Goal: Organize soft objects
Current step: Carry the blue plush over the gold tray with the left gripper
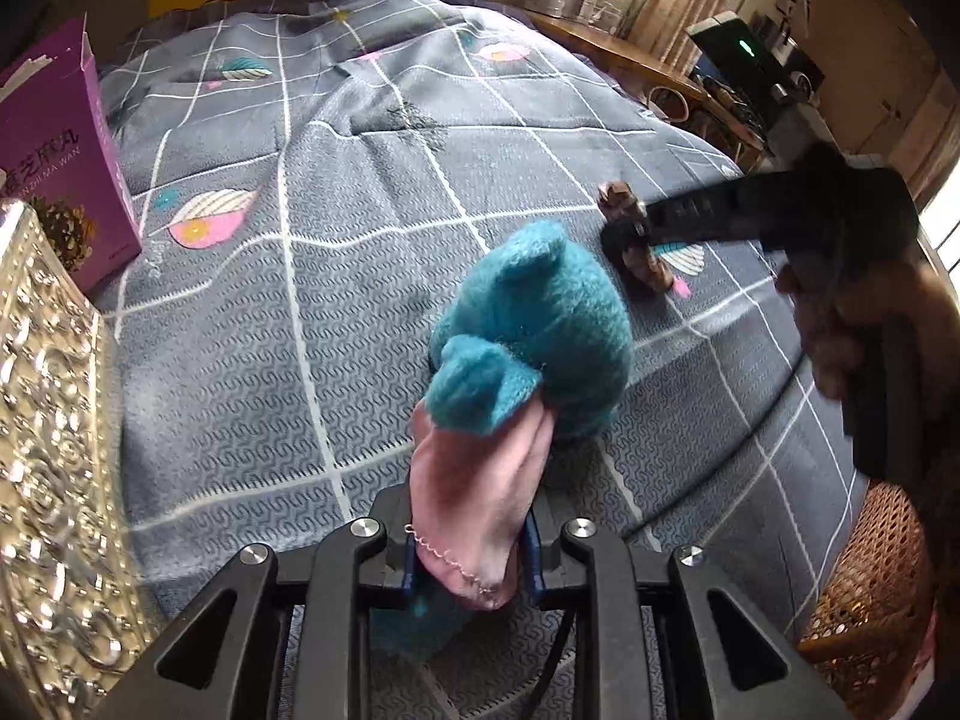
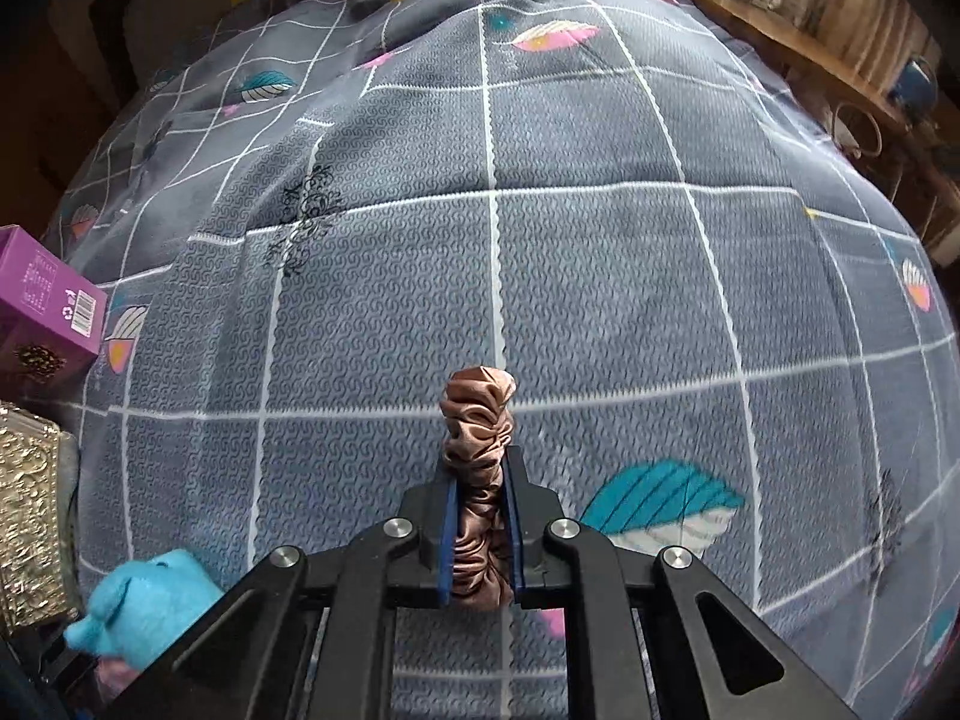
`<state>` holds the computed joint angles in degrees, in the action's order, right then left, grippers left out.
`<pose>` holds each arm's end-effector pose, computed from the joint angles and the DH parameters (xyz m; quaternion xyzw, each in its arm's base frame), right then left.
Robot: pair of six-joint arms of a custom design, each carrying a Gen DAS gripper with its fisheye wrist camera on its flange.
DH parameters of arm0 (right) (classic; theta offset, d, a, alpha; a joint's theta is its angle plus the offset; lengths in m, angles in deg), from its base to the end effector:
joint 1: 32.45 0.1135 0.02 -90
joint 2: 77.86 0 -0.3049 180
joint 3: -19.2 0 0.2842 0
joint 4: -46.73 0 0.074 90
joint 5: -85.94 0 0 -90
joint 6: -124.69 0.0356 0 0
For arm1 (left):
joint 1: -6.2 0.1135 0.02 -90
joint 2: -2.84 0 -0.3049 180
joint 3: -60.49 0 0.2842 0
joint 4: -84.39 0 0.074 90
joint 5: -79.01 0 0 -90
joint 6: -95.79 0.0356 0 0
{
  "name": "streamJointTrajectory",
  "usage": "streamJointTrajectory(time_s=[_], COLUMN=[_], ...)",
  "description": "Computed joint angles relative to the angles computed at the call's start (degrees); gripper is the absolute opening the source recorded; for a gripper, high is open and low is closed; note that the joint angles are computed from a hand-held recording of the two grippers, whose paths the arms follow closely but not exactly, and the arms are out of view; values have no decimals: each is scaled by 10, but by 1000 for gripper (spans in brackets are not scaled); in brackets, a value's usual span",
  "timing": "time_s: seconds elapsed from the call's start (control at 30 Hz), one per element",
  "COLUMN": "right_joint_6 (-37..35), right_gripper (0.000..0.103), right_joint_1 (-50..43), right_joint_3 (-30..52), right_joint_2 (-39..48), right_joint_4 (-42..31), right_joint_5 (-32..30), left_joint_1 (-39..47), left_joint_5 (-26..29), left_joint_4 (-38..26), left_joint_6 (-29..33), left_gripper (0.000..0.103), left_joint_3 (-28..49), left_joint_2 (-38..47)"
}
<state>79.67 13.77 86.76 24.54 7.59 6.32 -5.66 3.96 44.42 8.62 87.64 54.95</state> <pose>0.2460 0.2474 0.1441 0.0019 0.9863 0.0365 0.1611 0.1315 -0.0370 0.1360 0.1517 0.9563 -0.1435 0.2045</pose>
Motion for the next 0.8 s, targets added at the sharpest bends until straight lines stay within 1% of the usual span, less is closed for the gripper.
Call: streamJointTrajectory(time_s=[0.1,0.2,0.3,0.43,0.47,0.57,0.67,0.73,0.8], right_joint_6=[13,22,35,24,23,23,22,23,22], right_gripper=[14,14,14,14,14,14,14,14,14], right_joint_1=[22,36,52,50,52,69,75,77,77], right_joint_3=[-15,-21,-24,-20,-19,-5,4,2,1], right_joint_2=[-9,-10,-9,-2,0,12,20,17,17], right_joint_4=[3,3,7,10,9,-3,-9,-9,-8], right_joint_5=[10,24,36,40,44,59,65,64,65], left_joint_1=[9,-4,1,32,45,89,158,211,276], left_joint_5=[11,6,17,28,28,23,14,14,12], left_joint_4=[-26,-48,-68,-86,-91,-116,-136,-145,-148], left_joint_6=[-10,-29,-42,-57,-63,-57,-29,-10,24], left_gripper=[24,24,24,24,24,24,24,24,24], left_joint_3=[33,84,157,261,293,367,436,468,492], left_joint_2=[3,18,72,152,176,215,251,273,288])
